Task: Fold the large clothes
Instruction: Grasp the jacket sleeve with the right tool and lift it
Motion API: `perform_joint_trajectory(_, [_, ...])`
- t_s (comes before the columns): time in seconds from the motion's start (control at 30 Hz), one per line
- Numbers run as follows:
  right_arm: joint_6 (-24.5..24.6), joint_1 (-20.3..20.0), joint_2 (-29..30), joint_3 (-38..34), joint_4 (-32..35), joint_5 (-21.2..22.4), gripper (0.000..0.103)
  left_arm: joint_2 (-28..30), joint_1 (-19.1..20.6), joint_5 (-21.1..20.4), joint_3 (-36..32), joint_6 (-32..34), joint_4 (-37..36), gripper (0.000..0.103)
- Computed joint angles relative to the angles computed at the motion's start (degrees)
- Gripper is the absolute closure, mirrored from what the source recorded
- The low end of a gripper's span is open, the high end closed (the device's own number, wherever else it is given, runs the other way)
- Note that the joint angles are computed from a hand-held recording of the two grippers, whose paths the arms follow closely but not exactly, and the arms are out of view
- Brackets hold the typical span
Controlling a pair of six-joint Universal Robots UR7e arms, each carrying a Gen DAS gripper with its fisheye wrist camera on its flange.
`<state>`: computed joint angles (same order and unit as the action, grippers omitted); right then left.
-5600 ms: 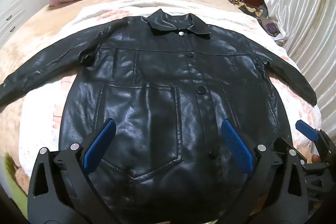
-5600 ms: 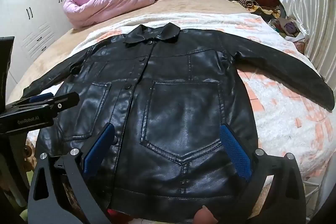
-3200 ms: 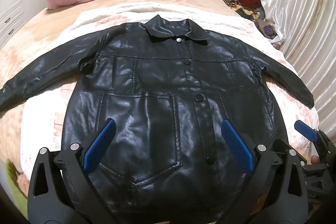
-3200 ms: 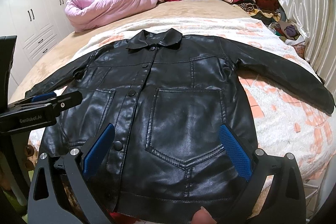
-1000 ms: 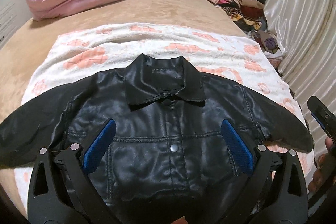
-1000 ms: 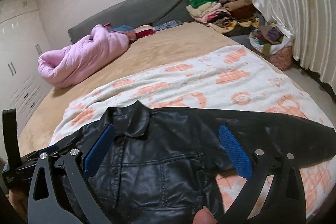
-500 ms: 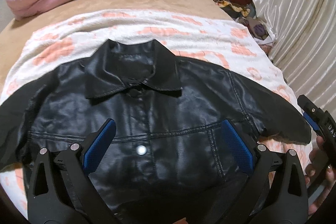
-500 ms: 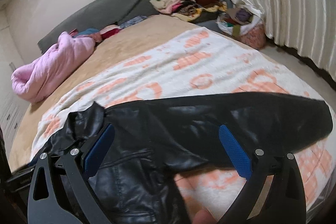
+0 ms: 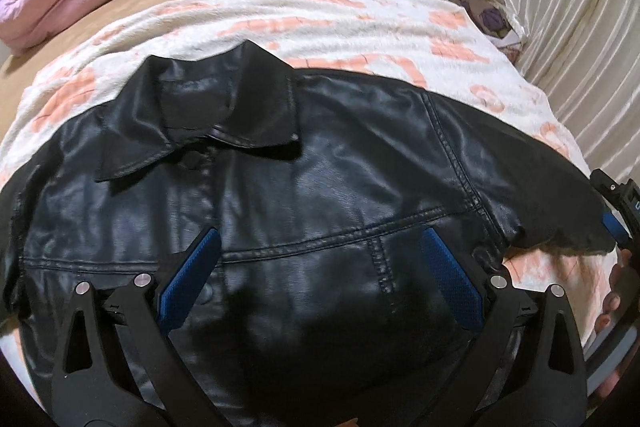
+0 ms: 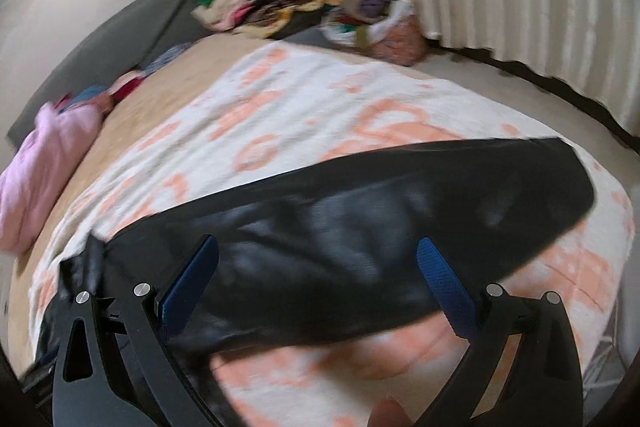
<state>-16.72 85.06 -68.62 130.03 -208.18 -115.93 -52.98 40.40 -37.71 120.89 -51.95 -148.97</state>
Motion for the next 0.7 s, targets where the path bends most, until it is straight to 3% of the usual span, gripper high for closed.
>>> perform_joint_trajectory(0.13, [4.7,-2.9,-0.5,0.6,-4.0,-2.1,0.004,2.2,0.2,-0.5,-1.4,1.3,0.0,0.009])
perform_joint_trajectory(0.37, [18.2,-8.3,-1.2,1.3,-4.0,-6.7,0.004,5.0,1.4,-2.2,-2.8,3.9,-1.7,0.009])
perform_joint_trajectory(0.47, [23.1,-10.6,-1.4,1.6,-0.7,-3.9,0.004,5.9,1.9,-2.8,-3.4,5.1,-2.7,0.009])
perform_joint_trajectory(0.57, [23.3,-10.8,-0.2,0.4,-0.3,-3.5,0.004,6.8,2.4,-3.2,-3.9,6.2,-3.9,0.009])
perform_joint_trajectory(0.7, [23.4,-14.2,-1.8,0.8,-0.6,7.5,0.004,7.5,2.8,-4.3,-3.9,6.5,-5.5,0.009])
